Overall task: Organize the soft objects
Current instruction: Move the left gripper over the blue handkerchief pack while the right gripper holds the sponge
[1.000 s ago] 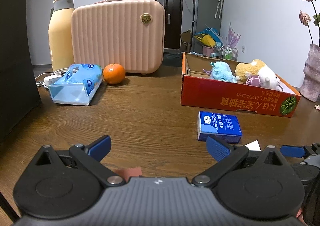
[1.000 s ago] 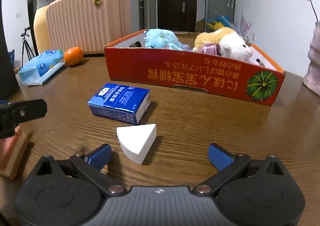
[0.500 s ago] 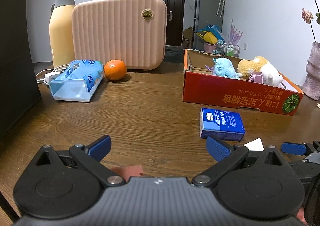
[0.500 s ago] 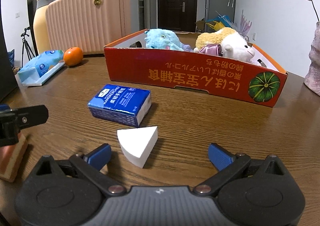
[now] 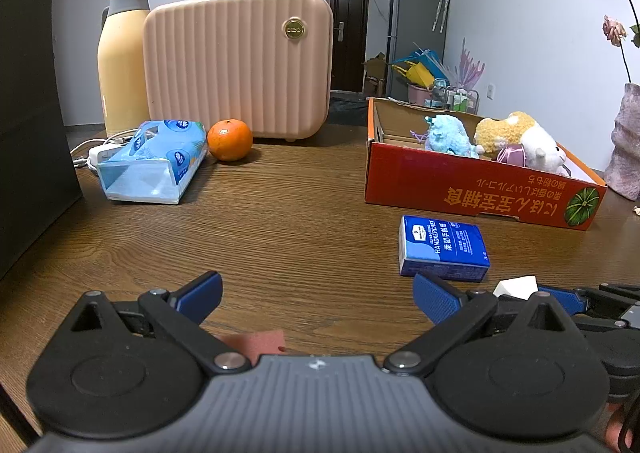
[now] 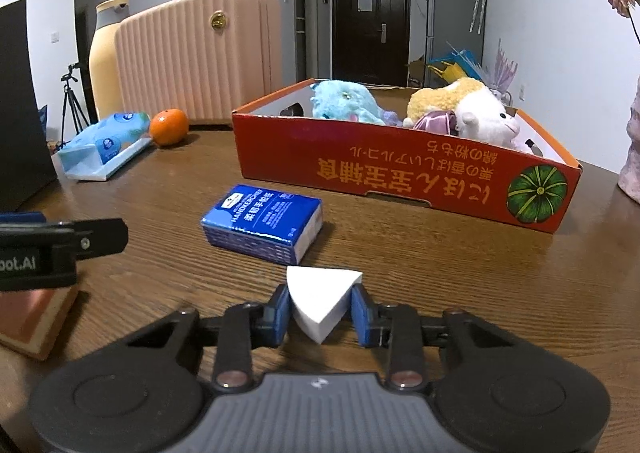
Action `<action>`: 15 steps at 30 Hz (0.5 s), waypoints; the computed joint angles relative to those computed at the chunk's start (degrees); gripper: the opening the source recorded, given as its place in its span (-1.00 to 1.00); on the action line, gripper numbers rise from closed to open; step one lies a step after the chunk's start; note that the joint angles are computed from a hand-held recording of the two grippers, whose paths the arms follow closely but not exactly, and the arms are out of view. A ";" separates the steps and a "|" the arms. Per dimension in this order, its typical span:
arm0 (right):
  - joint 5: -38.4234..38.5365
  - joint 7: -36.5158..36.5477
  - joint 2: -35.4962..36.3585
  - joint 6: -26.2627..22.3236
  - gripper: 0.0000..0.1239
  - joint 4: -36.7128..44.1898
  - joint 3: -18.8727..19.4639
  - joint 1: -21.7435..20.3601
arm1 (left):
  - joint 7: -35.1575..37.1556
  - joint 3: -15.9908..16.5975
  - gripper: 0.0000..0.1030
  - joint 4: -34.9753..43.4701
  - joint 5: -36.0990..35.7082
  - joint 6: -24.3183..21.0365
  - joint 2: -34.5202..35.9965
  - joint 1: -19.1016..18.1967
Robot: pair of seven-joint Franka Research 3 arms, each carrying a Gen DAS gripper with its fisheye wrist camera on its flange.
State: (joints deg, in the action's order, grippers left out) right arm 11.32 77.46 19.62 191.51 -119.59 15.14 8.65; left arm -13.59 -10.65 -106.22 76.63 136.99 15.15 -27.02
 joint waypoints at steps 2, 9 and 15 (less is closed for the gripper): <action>0.23 0.25 -0.04 0.30 -0.50 -0.09 -0.26 0.20 | 0.04 0.00 1.00 0.02 -0.04 -0.01 0.01 0.00; 0.35 0.92 -0.06 0.43 -0.50 -0.13 -0.99 0.78 | -0.57 -0.01 1.00 -0.03 0.28 -0.41 0.01 -0.14; 1.25 1.12 -0.16 0.74 -0.50 -0.14 -3.12 2.80 | -0.88 0.02 1.00 0.16 0.53 -0.74 0.21 -0.25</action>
